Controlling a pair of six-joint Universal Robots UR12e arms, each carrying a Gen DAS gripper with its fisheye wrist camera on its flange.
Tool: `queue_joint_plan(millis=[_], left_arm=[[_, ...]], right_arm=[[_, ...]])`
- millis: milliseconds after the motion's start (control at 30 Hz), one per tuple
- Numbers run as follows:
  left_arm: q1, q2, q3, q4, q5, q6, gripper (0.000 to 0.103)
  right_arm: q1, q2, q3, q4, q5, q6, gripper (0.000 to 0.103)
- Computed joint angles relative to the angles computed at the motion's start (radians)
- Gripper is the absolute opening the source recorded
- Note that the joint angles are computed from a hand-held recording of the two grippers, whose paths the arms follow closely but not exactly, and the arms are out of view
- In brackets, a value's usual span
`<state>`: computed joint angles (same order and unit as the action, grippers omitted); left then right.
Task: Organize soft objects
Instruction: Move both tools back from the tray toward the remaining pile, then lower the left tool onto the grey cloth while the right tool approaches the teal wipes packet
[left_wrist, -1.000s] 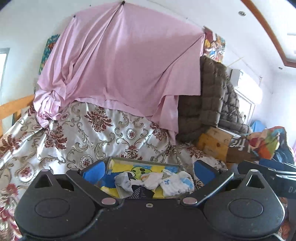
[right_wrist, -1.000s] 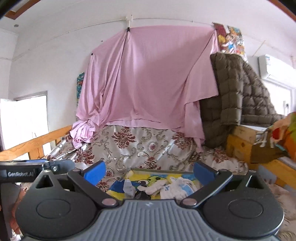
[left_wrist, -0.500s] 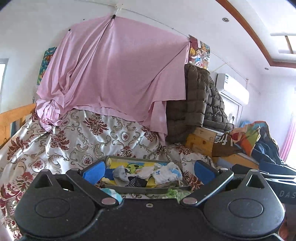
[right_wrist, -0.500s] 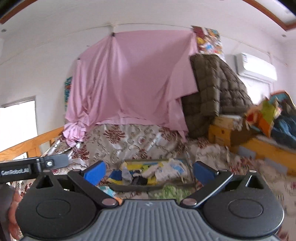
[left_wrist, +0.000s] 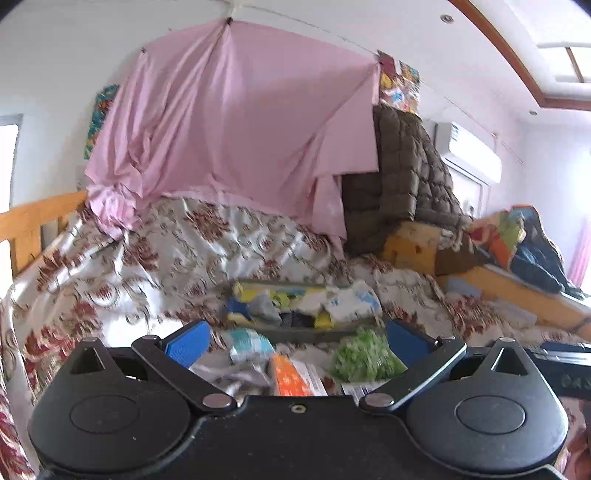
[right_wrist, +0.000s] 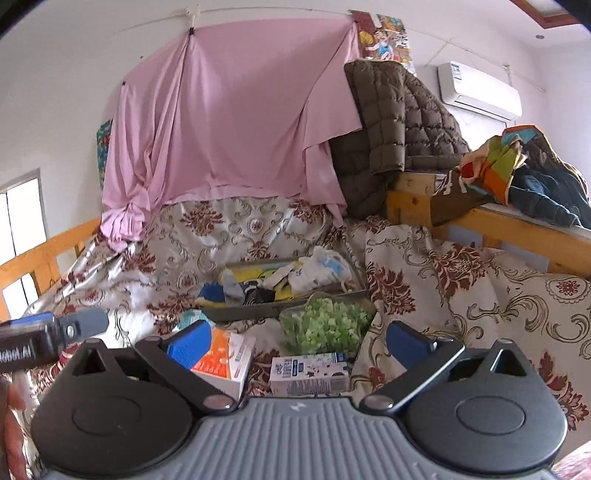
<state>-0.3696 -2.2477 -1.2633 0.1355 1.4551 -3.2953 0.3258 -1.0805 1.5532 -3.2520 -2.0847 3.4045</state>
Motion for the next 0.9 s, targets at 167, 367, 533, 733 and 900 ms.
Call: queue_joint_plan(millis=[167, 367, 533, 733, 900], left_arm=[[0.003, 0.004, -0.028, -0.035, -0.009, 0.025, 0.102], [0.004, -0.014, -0.019, -0.104, 0.05, 0.036, 0.102], [0.008, -0.031, 0.0, -0.161, 0.103, 0.026, 0.102], [0.013, -0.044, 0.01, -0.224, 0.145, -0.006, 0.102], [0.017, -0.062, 0.024, -0.218, 0.158, -0.009, 0.102]], right_arm=[[-0.006, 0.016, -0.002, 0.01, 0.029, -0.021, 0.103], [-0.018, 0.037, -0.014, 0.055, 0.095, -0.042, 0.103], [-0.027, 0.055, -0.022, 0.089, 0.143, -0.074, 0.103], [-0.041, 0.062, -0.025, 0.136, 0.176, -0.044, 0.103], [-0.051, 0.065, -0.029, 0.148, 0.207, -0.026, 0.103]])
